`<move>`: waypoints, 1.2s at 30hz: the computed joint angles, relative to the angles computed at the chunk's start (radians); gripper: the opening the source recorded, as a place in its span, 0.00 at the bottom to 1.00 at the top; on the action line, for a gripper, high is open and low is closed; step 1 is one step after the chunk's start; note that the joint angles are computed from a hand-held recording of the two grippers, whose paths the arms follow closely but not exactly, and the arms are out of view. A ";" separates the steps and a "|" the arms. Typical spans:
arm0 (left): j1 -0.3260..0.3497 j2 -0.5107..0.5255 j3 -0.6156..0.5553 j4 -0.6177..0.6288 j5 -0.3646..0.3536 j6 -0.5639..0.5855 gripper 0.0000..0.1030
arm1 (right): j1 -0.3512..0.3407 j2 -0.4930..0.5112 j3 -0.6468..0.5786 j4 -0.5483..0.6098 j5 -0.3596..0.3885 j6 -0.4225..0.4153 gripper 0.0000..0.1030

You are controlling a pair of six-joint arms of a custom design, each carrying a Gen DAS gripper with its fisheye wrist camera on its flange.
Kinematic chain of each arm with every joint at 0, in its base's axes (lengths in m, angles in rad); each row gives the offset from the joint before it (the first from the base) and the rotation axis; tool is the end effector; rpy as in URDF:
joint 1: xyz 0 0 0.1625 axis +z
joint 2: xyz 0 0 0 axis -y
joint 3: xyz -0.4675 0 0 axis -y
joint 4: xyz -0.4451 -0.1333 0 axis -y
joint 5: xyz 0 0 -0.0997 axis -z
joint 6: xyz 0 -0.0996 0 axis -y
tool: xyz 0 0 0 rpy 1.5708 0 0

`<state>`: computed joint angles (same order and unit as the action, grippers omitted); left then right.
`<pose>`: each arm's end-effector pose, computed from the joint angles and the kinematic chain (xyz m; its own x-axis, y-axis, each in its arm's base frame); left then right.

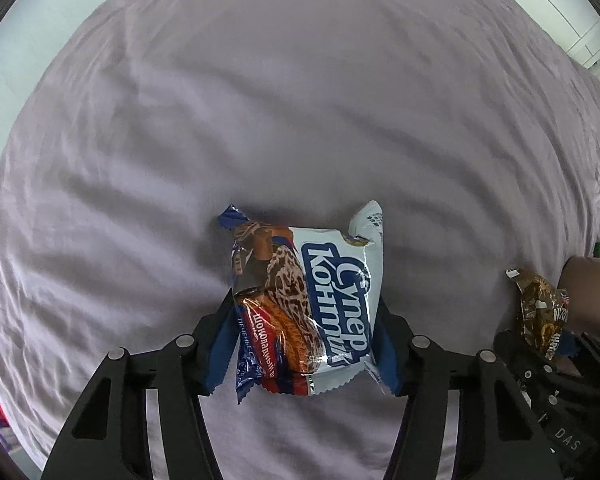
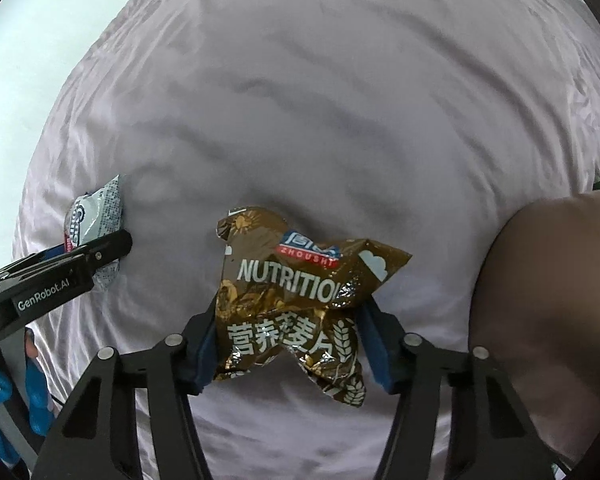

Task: Organize snacks
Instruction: 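Grasp the blue Super Kontik pack with the left tool while the right tool grasps the brown Nutrition pack, then carry the Super Kontik pack with the left tool while the right tool carries the Nutrition pack to the tray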

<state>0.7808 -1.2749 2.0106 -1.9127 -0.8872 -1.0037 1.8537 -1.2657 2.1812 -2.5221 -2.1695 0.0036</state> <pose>-0.2375 -0.5115 0.2014 -0.7540 -0.1608 -0.6369 0.0373 0.9576 -0.2858 0.2177 -0.4723 0.1768 -0.7999 -0.2078 0.5631 -0.2761 0.9604 -0.0378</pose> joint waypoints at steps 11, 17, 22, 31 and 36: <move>-0.087 -0.039 0.045 0.070 0.064 -0.049 0.51 | 0.050 -0.105 0.067 -0.055 0.020 -0.084 0.36; -0.161 -0.120 0.077 0.157 0.062 -0.101 0.51 | 0.111 -0.204 0.083 0.018 0.048 -0.114 0.36; -0.230 -0.173 0.090 0.249 0.046 -0.167 0.51 | 0.169 -0.286 0.103 0.105 0.072 -0.123 0.36; -0.383 -0.199 0.140 0.328 -0.045 -0.188 0.51 | 0.214 -0.463 0.181 0.310 0.078 -0.137 0.36; -0.447 -0.150 0.170 0.277 -0.133 -0.137 0.52 | 0.181 -0.615 0.235 0.463 0.049 -0.137 0.36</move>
<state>0.3342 -1.4254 2.1802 -1.6356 -1.0201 -1.1409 2.0343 -1.8803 2.4166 -2.0589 -2.1205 -0.1339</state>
